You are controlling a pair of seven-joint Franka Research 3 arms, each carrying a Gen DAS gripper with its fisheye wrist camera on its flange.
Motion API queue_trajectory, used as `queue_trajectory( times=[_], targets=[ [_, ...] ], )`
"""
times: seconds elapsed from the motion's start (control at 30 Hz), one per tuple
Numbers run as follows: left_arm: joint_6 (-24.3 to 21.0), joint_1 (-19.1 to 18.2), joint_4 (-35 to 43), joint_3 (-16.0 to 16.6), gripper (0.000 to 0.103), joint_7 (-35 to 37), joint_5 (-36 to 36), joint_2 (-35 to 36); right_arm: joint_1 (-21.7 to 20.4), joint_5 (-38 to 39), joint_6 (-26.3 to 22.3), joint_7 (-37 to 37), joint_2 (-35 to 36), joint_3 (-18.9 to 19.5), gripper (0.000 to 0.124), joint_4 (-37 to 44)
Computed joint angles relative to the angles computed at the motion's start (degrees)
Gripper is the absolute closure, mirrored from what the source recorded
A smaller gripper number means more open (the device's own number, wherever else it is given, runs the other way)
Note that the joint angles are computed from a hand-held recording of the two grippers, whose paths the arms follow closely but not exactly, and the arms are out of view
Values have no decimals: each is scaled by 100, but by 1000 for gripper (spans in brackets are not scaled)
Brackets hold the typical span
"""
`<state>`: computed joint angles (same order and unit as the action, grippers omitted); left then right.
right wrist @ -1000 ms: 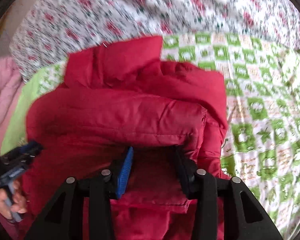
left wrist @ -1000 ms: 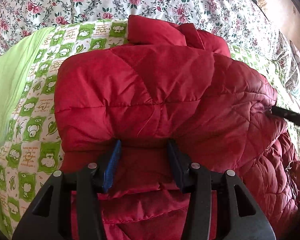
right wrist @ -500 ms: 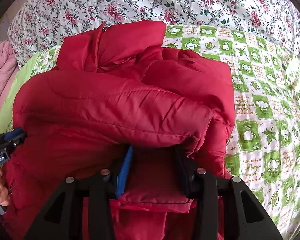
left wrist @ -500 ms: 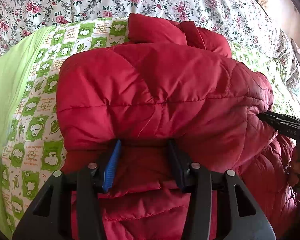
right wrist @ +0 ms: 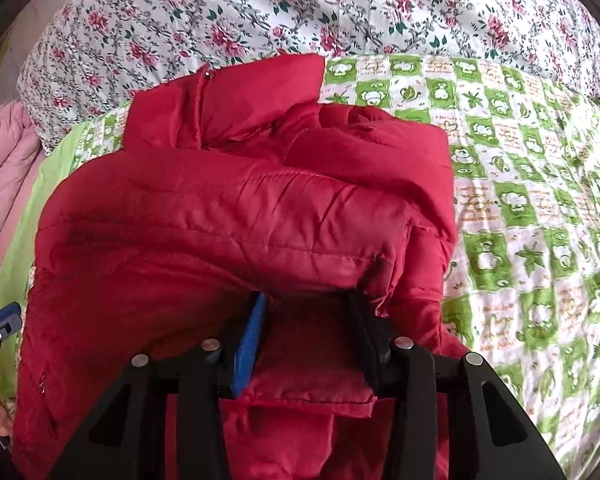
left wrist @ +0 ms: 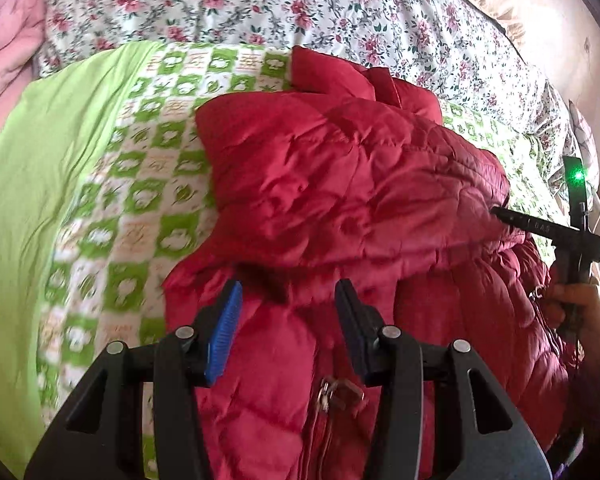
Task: Fold large clothes
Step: 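Open both tools and release the folded jacket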
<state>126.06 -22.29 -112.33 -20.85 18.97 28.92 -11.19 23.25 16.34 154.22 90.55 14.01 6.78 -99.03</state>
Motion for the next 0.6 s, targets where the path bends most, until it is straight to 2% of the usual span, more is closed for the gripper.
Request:
queue_trajectory(
  times=[0.2,0.33,0.5,0.6],
  targets=[
    [-40,-79,-252,-121,57,-267,-34,-390,-88,316,54,-175,-360,60,79,-386],
    [-166,-153,-385,-167,57,-278,-207,-613,-166,784,-35,-532,-774,129,78,-738],
    [-381,-303,-655,-220,57,-132,-580,-973,-214,1649,-334,-1212,-1546,73,70,-1419],
    [-487,-383,-799,-259,57,-161,-777,-1169,-172,1784,-441,-1460,-2025,-7,66,-1867]
  ],
)
